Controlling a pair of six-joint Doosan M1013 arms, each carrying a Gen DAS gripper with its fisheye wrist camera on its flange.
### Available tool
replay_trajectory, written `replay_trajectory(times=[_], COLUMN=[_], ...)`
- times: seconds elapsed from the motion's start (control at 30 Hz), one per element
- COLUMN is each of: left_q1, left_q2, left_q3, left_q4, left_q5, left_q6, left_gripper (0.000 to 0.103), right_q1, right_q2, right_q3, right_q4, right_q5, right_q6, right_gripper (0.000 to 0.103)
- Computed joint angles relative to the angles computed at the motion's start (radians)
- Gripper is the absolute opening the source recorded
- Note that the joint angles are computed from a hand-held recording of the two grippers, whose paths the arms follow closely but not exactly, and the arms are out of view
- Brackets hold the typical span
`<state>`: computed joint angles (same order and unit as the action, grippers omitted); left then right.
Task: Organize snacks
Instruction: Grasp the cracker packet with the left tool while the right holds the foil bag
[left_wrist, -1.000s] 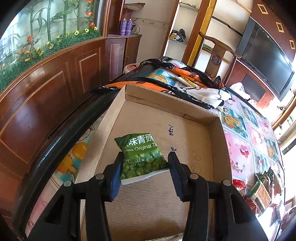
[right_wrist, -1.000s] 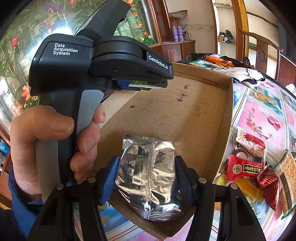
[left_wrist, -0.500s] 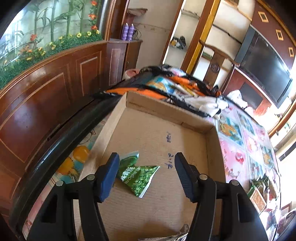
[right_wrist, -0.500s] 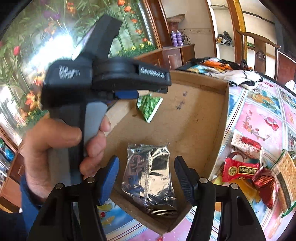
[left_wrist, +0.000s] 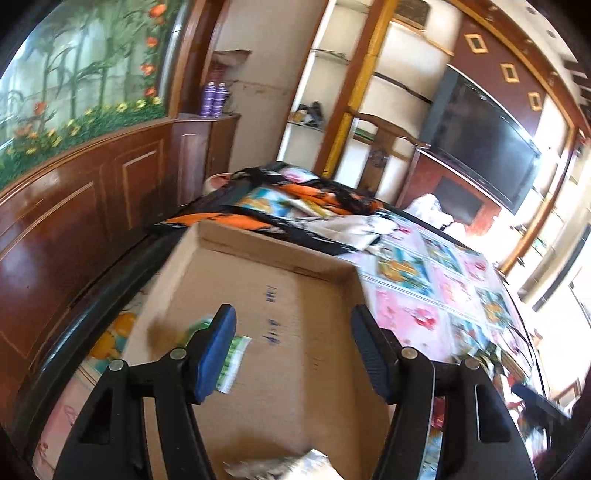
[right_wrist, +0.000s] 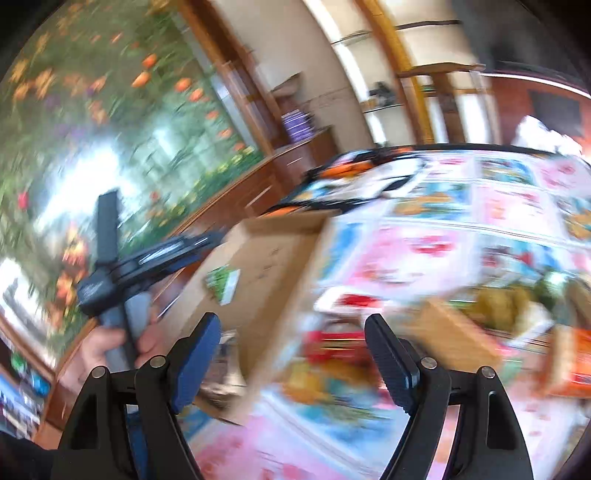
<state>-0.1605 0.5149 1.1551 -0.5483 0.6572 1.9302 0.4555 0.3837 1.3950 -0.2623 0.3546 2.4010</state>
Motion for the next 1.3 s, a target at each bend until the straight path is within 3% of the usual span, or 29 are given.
replay_trajectory(times=[0.1,0.2,0.3,0.37,0.47,0.57,0.63,0.77,0.97,1.07,1.1,1.17,1.3], left_q1=[-0.007,-0.030,-0.065,-0.092,-0.130,-0.154,-0.160,-0.154,-0.146,-0.144,-0.144,-0.146,-0.154], left_q2=[-0.020,-0.040,-0.047,-0.042,-0.030,-0.022,-0.023,-0.014,0.005,0.011,0.013,0.018,0.025], left_q3=[0.020,0.043,0.049,0.046,0.037,0.034,0.043,0.038,0.015,0.004,0.000,-0.008,-0.025], left_q4=[-0.096,-0.155,-0.190,-0.213,-0.202,-0.169,-0.151,-0.140,-0.135,-0.133,-0.129,-0.119,-0.113], left_q5=[0.045,0.088,0.168,0.241,0.315,0.341,0.328,0.316,0.324,0.336,0.337,0.346,0.400], left_q6=[0.113,0.195,0.276,0.320,0.329,0.319,0.320,0.289,0.259,0.241,0.234,0.217,0.195], left_gripper=[0.064,0.068,0.069,0.071,0.071,0.071,0.071,0.071,0.071,0.072,0.072,0.072,0.083], right_q1=[-0.024,-0.043,-0.055,-0.065,-0.092,-0.127,-0.145,-0.134,-0.066,-0.047,-0.043,-0.042,-0.058], right_q2=[-0.072,-0.146,-0.204,-0.225,-0.255,-0.278,-0.272,-0.237,-0.152,-0.131,-0.131,-0.143,-0.161], right_q3=[0.102,0.195,0.260,0.279,0.315,0.346,0.346,0.309,0.207,0.192,0.194,0.206,0.222], right_q4=[-0.276,-0.547,-0.629,-0.613,-0.538,-0.432,-0.305,-0.171,-0.172,-0.215,-0.222,-0.223,-0.180], right_q5=[0.012,0.108,0.276,0.369,0.427,0.365,0.315,0.302,0.493,0.531,0.529,0.500,0.441], right_q6=[0.340,0.685,0.837,0.844,0.813,0.764,0.637,0.402,0.139,0.091,0.086,0.082,0.090], right_gripper=[0.081,0.081,0.081,0.081,0.081,0.084,0.085,0.088,0.090,0.090,0.088,0.064,0.062])
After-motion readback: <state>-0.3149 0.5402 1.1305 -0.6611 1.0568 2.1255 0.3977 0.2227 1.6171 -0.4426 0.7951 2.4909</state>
